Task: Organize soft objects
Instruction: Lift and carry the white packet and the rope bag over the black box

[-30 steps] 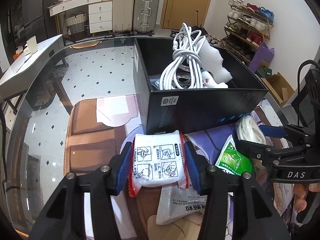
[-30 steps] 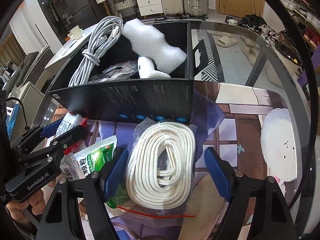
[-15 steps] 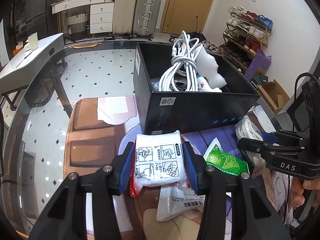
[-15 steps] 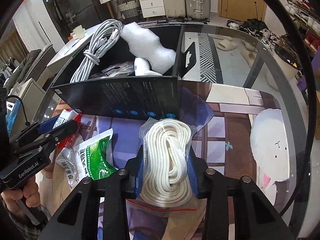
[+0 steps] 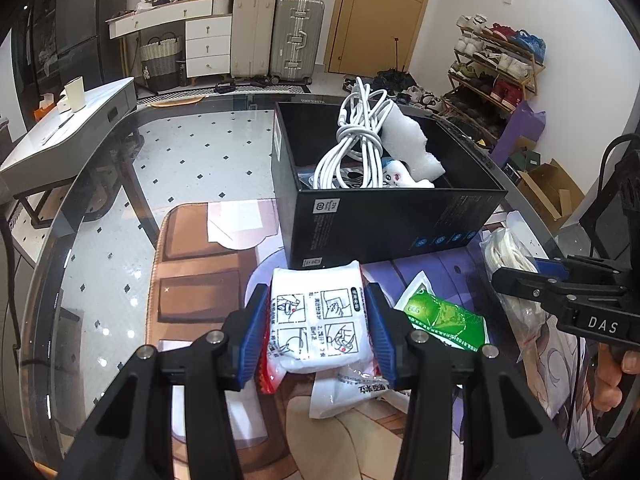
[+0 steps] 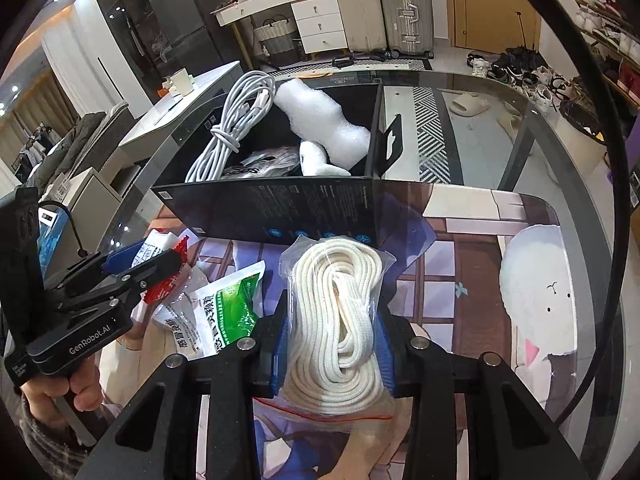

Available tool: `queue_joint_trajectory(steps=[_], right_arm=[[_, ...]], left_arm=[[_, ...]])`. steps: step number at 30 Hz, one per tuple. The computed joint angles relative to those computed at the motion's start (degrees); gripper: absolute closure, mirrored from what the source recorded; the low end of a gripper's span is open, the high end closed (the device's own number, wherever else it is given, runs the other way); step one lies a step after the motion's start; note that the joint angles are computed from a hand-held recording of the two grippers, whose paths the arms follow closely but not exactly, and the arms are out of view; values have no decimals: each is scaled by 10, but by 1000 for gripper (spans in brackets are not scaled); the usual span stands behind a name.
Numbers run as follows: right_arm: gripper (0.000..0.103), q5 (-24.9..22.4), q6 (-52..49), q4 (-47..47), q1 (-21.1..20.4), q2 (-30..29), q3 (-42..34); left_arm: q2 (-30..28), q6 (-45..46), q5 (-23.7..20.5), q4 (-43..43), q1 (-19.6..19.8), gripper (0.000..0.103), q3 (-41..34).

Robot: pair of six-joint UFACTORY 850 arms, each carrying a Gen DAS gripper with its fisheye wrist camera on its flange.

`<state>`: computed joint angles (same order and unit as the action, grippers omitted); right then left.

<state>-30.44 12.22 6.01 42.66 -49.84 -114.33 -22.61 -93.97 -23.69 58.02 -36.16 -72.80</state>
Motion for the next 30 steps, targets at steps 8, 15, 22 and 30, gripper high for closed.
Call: queue_joint_trajectory(steps=[8,15,22,30], right_arm=[[67,20,-23,15,4,4,-3],[67,28,-23,0,7,2,-22],[67,30,-49,17,3,2,-40],[67,24,-73,37,-1,-7,-68]], left_arm=[[6,-14,-34,20,-16,57,-5],[12,-11,-55,28,-22,57,-12],[16,-4,-72,33,-27,57,-21],[22,-6,-84,42,-30,57,-30]])
